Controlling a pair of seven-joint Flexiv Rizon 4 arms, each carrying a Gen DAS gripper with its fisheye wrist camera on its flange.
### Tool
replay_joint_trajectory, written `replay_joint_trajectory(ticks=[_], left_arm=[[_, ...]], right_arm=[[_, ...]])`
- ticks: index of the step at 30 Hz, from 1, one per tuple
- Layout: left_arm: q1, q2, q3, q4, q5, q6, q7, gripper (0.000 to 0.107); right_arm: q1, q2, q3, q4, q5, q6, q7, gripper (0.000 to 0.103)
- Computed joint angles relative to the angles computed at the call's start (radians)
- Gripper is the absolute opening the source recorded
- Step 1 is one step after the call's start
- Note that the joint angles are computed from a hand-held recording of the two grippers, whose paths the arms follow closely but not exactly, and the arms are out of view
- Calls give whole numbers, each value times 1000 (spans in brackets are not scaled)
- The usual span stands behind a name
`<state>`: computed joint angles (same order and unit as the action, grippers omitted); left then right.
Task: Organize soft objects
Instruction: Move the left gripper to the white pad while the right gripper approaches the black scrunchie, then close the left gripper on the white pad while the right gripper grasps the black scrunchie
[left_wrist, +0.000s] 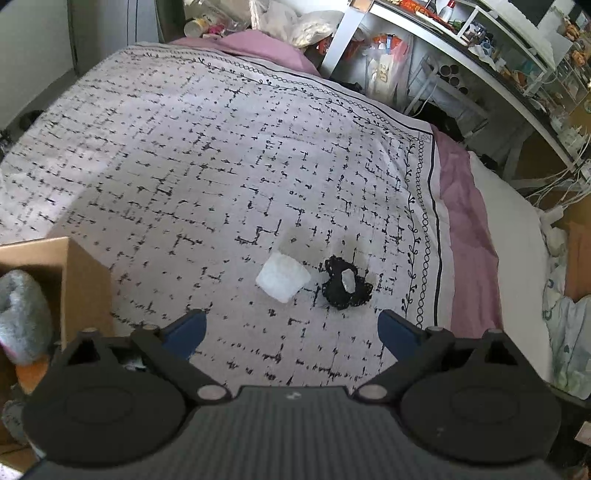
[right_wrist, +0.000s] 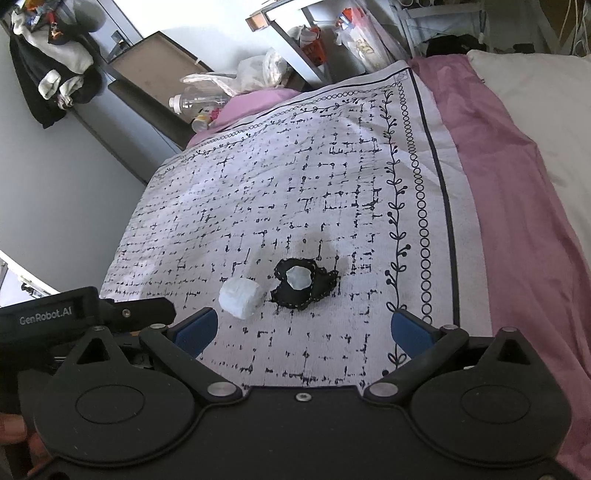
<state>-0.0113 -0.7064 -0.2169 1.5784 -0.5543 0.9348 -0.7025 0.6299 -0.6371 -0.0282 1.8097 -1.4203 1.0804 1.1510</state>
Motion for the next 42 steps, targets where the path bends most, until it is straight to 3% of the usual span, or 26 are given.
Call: replay_joint_trajectory(ticks=[9,23,28,31,34,35,42], left_arm=[[-25,-87,-3,-97,31,-13,-36,97],[-68,-227,14,-269,93,-91,-102,70],[-82,-264,28,-315,133,-113,-126,68],[-89,-280,40,-344,154,-135,-142,66],[-90,-298,40,-372,164,-152,-149,54],[-89,-303,38,-379,166,-155,-149,54],[-78,-296,35,-384,172,-147,-141,53]], right_arm=[[-40,-58,-29,-45,-42,94,22,83],[-59,-135,-78,-117,-32,209,7,59],[-56,-149,-97,-128,-26,233,3,56],[-60,-160,-111,-144,-39,265,14,49],[-65,-176,-117,-163,-30,279,12,41],[-66,-183,-121,-170,-27,288,15,39],[-60,-228,-145,-212,16,338,3,37]])
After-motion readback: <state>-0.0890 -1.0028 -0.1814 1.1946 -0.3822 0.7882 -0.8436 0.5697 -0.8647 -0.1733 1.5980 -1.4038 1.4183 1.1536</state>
